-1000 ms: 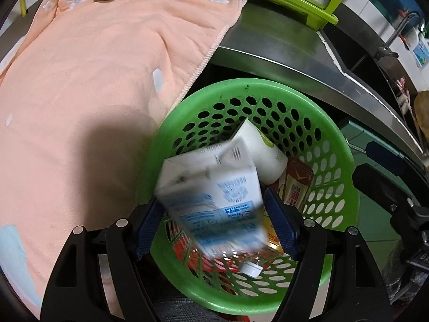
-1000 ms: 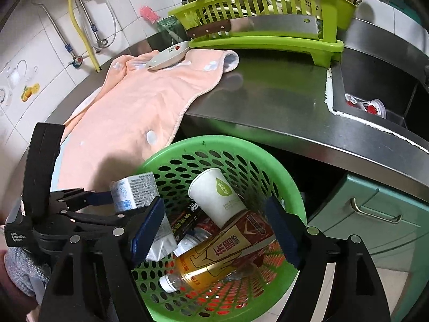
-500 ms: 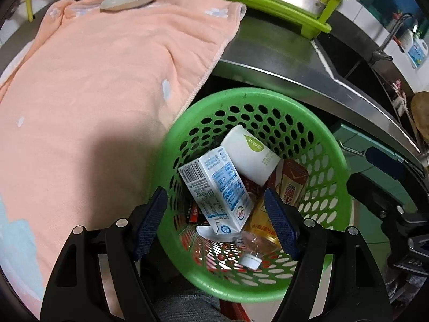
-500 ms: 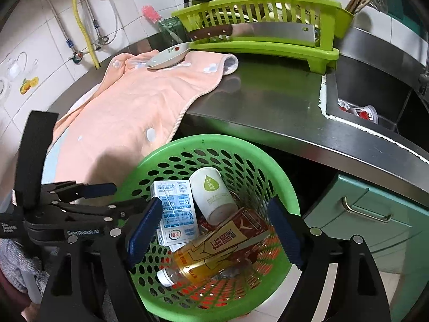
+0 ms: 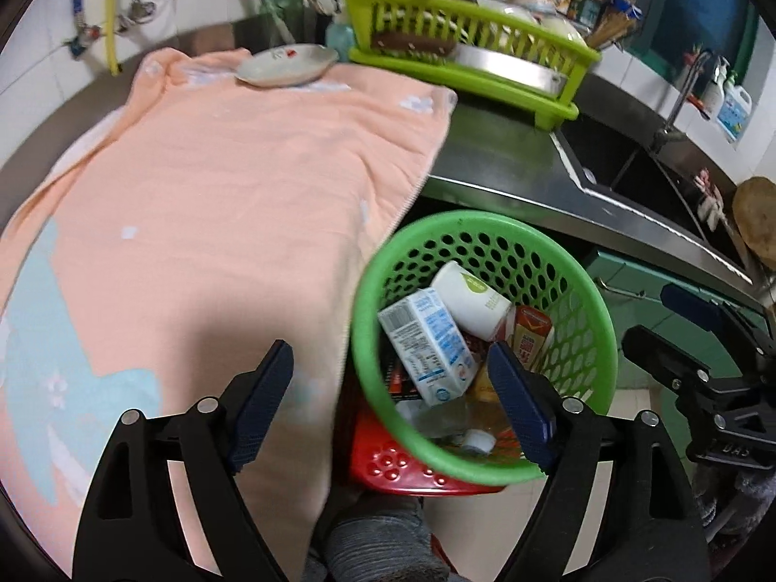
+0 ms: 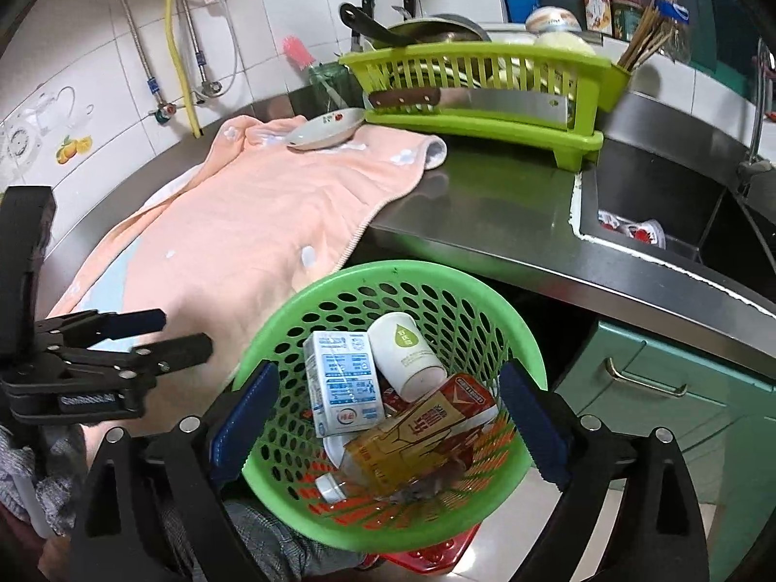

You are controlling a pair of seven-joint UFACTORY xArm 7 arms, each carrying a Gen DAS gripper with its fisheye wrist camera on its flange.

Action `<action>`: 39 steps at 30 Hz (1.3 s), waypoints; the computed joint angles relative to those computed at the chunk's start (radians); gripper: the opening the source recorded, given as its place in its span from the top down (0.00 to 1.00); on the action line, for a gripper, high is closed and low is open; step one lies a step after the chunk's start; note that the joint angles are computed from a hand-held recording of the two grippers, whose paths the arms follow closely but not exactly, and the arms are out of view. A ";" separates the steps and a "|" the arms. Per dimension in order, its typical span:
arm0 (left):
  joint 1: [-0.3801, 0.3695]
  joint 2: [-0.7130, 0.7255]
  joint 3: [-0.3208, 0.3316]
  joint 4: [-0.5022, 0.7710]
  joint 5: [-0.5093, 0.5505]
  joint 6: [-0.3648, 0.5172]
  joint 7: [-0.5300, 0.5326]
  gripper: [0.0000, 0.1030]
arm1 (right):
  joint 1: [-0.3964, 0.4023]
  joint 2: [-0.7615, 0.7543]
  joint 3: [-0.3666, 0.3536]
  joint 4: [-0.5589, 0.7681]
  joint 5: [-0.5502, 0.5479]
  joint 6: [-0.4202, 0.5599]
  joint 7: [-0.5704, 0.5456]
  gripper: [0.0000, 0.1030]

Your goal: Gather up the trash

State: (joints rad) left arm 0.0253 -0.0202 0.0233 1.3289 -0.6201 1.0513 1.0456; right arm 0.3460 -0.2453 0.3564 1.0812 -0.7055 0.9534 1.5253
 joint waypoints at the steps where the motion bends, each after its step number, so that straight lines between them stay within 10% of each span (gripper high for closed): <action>1: 0.009 -0.004 0.009 0.001 -0.014 0.003 0.011 0.18 | 0.002 0.004 0.006 0.009 -0.004 0.005 0.004 0.13; 39: 0.243 -0.035 0.154 0.058 -0.285 0.051 0.274 0.05 | 0.397 0.345 -0.066 0.472 -0.285 0.360 0.171 0.09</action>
